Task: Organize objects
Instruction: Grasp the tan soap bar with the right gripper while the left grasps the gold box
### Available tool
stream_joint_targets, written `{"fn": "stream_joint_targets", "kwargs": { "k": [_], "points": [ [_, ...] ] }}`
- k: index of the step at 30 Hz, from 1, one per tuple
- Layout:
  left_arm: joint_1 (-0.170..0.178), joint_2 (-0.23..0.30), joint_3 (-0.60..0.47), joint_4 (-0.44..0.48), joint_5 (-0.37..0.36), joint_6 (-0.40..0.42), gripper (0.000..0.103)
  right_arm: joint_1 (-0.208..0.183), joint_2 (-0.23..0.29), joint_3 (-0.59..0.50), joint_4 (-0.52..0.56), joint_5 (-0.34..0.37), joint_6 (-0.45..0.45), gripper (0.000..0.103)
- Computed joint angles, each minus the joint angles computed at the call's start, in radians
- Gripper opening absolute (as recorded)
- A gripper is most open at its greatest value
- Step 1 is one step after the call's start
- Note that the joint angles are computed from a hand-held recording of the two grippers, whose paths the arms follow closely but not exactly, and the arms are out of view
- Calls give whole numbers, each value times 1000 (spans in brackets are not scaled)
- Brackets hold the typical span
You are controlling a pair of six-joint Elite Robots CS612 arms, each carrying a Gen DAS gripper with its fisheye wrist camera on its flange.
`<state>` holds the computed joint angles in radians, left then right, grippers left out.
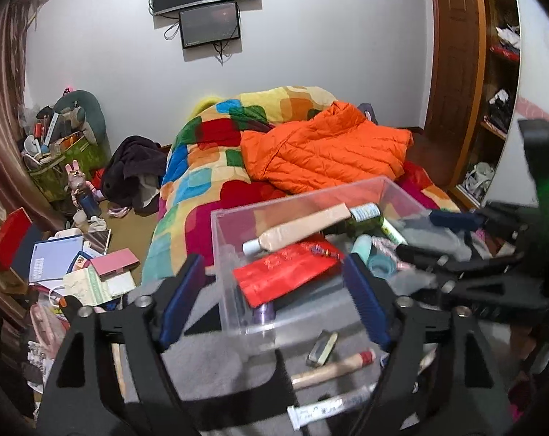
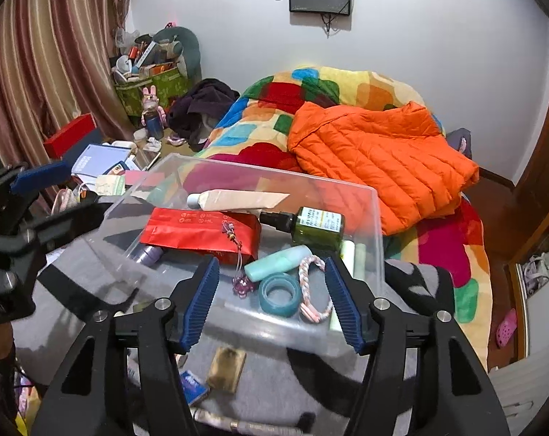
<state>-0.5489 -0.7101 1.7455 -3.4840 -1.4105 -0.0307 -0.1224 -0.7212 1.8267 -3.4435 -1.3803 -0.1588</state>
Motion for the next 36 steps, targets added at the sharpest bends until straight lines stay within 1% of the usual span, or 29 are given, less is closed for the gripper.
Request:
{"fn": "stream_joint_targets", "kwargs": {
  "k": [2, 7, 10, 12, 13, 14, 16, 19, 22, 24, 26, 29, 30, 32, 33, 35, 36],
  "points": [
    [-1, -2, 13, -2, 7, 5, 86, -3, -7, 17, -14, 3, 6, 57],
    [-3, -5, 43, 8, 10, 17, 86, -9, -19, 53, -40, 22, 4, 57],
    [-4, -2, 54, 20, 0, 22, 86, -10, -21, 74, -44, 28, -10, 57],
    [1, 4, 54, 38, -30, 19, 86, -11, -19, 84, -34, 27, -14, 57],
    [3, 9, 53, 49, -46, 13, 84, -11, -18, 87, -21, 26, -14, 57],
    [5, 13, 50, 64, -64, 7, 77, -12, -14, 88, -9, 27, -13, 57],
    [4, 20, 42, 98, -85, 4, 67, -11, -7, 84, 30, 27, -11, 57],
    [3, 33, 29, 138, -100, 0, 62, -8, 6, 71, 83, 21, -8, 57],
    [3, 40, 14, 165, -112, 1, 59, -6, 17, 54, 138, 42, -10, 57],
    [5, 44, 2, 184, -111, -4, 54, -2, 23, 44, 161, 45, -14, 57],
    [13, 48, -17, 223, -141, -11, 47, 2, 28, 35, 185, 49, -23, 57],
    [23, 58, -42, 271, -185, -23, 43, 8, 35, 27, 187, 44, -25, 56],
    [24, 61, -47, 279, -193, -25, 42, 7, 36, 24, 192, 49, -22, 55],
    [27, 67, -59, 300, -211, -30, 37, 7, 38, 21, 198, 46, -20, 42],
    [27, 69, -61, 304, -218, -31, 34, 10, 39, 20, 194, 34, -21, 39],
    [26, 70, -61, 299, -216, -30, 22, 10, 41, 19, 187, 24, -27, 25],
    [25, 69, -61, 301, -214, -30, 19, 8, 40, 21, 186, 28, -28, 22]
  ]
}}
